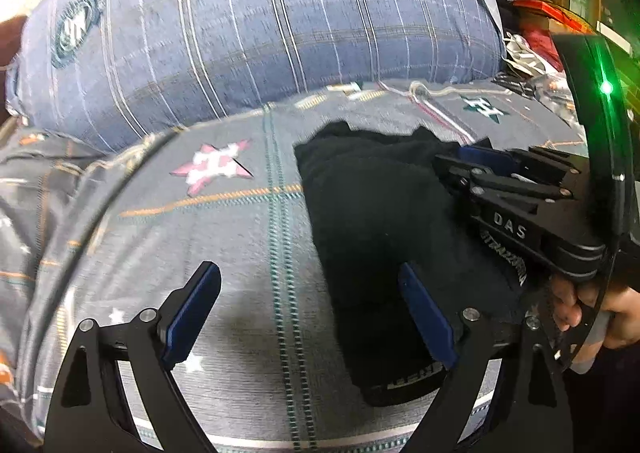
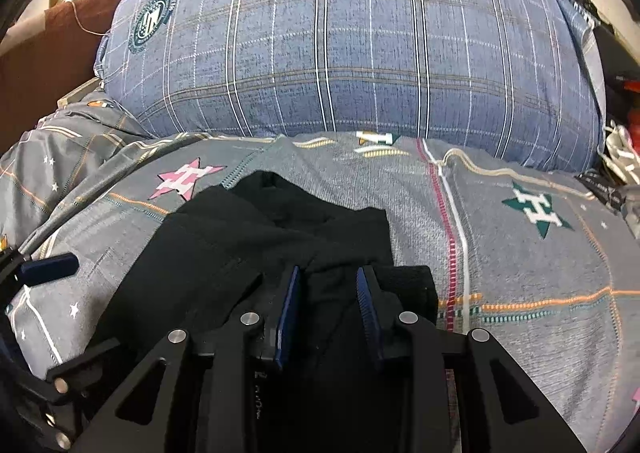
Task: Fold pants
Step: 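Lower the folded pants onto the sheet and open the left gripper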
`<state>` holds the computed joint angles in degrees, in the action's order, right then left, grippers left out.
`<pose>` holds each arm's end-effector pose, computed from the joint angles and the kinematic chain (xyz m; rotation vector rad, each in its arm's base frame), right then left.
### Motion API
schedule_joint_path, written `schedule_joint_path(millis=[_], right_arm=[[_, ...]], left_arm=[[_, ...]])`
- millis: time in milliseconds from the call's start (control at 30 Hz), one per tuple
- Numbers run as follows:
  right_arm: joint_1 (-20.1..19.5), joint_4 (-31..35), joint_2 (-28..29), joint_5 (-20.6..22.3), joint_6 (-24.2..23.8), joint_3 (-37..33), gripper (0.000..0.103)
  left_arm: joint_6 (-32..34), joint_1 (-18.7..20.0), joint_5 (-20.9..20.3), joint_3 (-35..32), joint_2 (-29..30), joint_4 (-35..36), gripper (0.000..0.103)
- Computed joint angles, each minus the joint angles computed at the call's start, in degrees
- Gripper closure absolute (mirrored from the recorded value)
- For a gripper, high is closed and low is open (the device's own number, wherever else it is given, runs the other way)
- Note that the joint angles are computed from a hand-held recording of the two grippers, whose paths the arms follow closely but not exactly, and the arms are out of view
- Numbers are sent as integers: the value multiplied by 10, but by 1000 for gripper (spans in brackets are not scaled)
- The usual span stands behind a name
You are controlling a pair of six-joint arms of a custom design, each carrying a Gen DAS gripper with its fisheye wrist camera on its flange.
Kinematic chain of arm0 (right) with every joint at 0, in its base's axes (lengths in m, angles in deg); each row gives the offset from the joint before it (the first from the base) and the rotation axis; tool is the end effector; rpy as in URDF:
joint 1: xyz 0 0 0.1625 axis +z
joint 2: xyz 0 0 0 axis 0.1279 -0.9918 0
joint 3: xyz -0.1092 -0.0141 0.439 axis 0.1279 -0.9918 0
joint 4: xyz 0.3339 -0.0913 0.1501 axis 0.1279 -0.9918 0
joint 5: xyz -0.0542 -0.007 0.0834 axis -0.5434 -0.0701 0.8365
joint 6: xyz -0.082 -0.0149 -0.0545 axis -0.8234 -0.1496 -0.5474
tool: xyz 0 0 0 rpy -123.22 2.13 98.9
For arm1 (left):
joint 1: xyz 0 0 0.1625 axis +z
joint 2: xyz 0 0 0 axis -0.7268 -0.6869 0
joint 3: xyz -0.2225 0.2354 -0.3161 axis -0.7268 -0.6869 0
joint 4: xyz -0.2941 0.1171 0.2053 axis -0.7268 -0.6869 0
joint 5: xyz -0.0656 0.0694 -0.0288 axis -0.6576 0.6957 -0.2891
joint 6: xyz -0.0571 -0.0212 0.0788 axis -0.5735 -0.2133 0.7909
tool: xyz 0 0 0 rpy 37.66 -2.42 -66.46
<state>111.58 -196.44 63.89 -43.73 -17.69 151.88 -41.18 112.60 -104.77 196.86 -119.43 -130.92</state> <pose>0.4166 -0.6139 -0.0505 0.6366 -2.2848 0.8868 -0.0237 -0.5411 0.3637 0.6935 2.2346 -0.7656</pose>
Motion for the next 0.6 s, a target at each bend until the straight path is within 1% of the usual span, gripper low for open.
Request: schedule_joint_path(millis=[67, 200, 300, 367, 467, 533, 600], right_arm=[[3, -14, -3, -3, -4, 8, 67], [8, -32, -14, -6, 3, 32, 67], [14, -52, -22, -10, 1, 52, 67], [18, -65, -25, -17, 0, 65, 62], [20, -63, -30, -37, 28, 86, 58], [21, -62, -29, -47, 34, 94, 51], [15, -40, -31, -43, 51, 95, 47]], left_arm=[[14, -5, 8, 5, -5, -23, 11], [22, -2, 18, 2, -14, -38, 11], [19, 5, 24, -3, -15, -28, 11], [14, 11, 30, -4, -13, -18, 11], [8, 17, 30, -2, -8, 1, 11], [18, 17, 35, 5, -3, -15, 11], [29, 19, 33, 6, 1, -24, 11]])
